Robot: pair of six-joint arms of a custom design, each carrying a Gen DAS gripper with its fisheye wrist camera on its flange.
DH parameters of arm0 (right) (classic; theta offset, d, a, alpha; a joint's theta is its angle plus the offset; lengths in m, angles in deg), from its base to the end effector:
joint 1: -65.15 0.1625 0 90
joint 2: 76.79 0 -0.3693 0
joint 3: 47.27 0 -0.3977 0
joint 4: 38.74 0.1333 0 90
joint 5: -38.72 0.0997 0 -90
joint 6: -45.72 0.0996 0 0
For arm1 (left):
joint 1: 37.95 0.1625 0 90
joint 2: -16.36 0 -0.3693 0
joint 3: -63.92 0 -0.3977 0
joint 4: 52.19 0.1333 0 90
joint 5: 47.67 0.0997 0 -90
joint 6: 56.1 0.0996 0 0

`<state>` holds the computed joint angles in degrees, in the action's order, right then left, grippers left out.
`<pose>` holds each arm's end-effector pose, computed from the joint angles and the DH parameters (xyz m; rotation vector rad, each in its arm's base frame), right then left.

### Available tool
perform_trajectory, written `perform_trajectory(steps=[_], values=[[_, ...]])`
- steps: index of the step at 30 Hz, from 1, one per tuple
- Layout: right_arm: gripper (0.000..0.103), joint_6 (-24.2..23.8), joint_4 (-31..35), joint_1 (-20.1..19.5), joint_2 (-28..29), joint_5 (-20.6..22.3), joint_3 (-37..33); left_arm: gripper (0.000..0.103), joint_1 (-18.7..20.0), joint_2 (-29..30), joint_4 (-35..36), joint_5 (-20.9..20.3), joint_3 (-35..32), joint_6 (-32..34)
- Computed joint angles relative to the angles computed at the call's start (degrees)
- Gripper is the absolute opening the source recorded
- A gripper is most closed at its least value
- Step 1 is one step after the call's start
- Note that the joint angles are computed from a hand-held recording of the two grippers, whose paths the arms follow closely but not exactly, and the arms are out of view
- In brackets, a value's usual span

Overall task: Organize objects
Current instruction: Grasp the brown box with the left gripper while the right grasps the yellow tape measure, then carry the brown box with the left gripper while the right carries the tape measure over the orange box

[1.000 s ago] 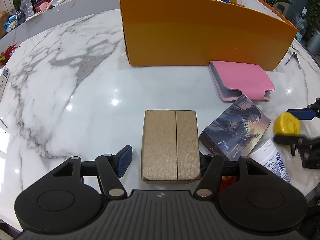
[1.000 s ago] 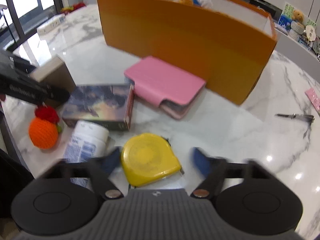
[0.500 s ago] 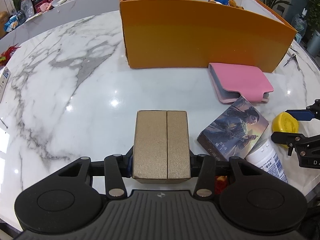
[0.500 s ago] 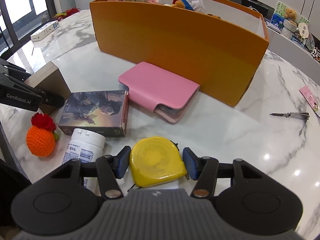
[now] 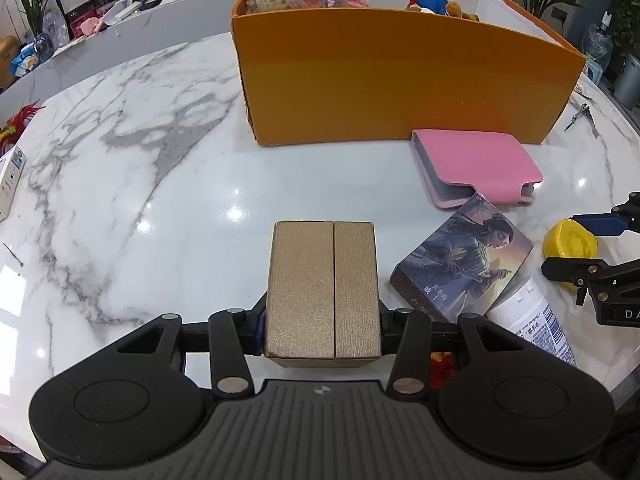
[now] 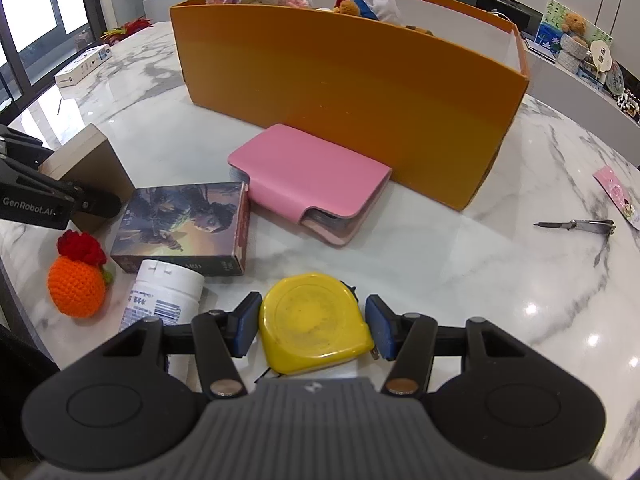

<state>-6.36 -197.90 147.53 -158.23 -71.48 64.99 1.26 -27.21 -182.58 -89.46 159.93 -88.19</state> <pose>0.0274 -0.5411 0.3125 0.7906 -2.3375 0.5243 -0.3288 -0.5361 0.0160 0.4874 2.2825 -0.5059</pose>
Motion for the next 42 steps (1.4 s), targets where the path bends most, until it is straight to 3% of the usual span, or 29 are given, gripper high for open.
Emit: perform_trajectory(steps=[15,30,35,42], values=[[0.058,1.9,0.0,0.0,-1.1,1.0,0.2,0.052,-1.1,-1.0,-3.2,3.0,1.6,0.0],[0.058,5.2,3.5,1.7,-5.7,8.3,-0.2,0.052,-3.4,-2.6,-12.1,3.8,4.0,4.0],[0.059,7.7,2.8,3.1,-5.9,11.1,-1.9,0.052,-4.7,-1.2,-15.8,4.7,1.3,7.7],[0.059,14.9,-1.9,5.6,0.9,15.4,-11.3,0.052,-3.2,5.7,-23.4,5.1,-11.8,17.6]])
